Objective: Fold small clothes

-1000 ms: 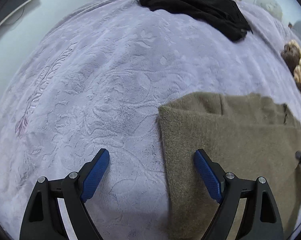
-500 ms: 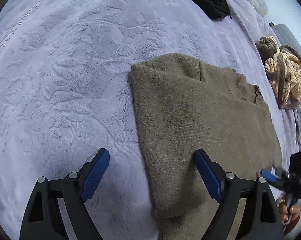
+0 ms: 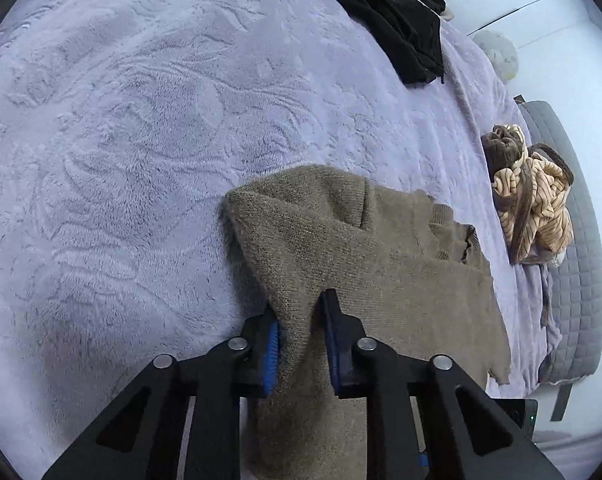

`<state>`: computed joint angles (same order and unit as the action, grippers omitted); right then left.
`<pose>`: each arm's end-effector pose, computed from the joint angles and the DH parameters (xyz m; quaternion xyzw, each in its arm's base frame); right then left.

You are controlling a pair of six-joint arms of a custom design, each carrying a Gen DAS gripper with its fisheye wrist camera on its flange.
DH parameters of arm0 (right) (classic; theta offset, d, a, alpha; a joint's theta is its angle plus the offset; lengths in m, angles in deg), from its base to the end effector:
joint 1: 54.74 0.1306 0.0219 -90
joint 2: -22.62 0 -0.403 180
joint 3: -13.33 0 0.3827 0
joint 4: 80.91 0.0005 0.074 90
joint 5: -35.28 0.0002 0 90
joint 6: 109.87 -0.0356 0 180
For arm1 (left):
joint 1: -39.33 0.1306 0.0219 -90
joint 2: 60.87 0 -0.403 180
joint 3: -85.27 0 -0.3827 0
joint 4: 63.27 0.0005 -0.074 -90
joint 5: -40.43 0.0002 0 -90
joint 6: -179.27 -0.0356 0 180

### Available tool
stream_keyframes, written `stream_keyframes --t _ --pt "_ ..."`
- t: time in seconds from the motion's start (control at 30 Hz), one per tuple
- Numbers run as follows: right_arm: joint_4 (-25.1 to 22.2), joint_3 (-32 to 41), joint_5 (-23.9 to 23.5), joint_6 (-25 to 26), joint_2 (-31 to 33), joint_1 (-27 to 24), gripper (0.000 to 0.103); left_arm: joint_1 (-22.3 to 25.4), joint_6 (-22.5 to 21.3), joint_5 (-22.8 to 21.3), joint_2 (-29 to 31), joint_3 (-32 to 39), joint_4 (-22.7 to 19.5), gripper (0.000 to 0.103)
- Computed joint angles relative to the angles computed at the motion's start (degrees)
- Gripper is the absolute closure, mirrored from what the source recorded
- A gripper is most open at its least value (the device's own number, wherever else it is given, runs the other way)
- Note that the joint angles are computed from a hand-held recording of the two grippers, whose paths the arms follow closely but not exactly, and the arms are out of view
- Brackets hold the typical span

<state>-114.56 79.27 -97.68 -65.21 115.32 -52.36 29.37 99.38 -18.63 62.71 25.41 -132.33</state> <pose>0.4305 0.0417 0.2737 0.2424 0.8714 0.4199 0.0741 0.6449 -0.1323 0.3436 0.0393 0.9526 -0.2851 0.0984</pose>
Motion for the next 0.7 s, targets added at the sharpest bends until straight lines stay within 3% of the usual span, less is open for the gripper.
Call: stream_keyframes --t 0.13,0.27,0.43,0.47,0.5,0.57,0.7 --pt "-0.6 -1.2 0.4 0.7 -1.0 -0.3 0.059 0.1 -1.6 -2.3 -3.0 -2.2 4.2 0.094" --pt "-0.5 -2.0 0.6 1.1 -1.5 -0.3 0.059 0.0 -5.6 -7.3 -1.3 -1.8 2.2 0.094" --pt "-1.7 -1.2 2.1 1.3 -1.4 0.9 0.059 -2.2 -5.1 -14.5 -2.7 -2.2 2.8 0.092" --pt "-2.0 -1.0 2.2 1.5 -1.5 0.9 0.059 -3.0 -5.3 -16.8 -3.0 -2.1 2.7 0.074" --pt "-2.0 -1.1 2.4 1.3 -1.5 1.0 0.059 -3.5 -5.5 -19.5 -3.8 -2.7 3.2 0.043" --pt "-2.2 -1.0 2.3 0.9 -1.7 1.1 0.057 -4.2 -5.7 -24.1 -6.0 -5.0 5.8 0.016" --pt "-7.0 2.0 5.8 2.8 -2.7 0.9 0.053 -4.1 -4.4 -23.2 -7.6 -6.2 4.9 0.016"
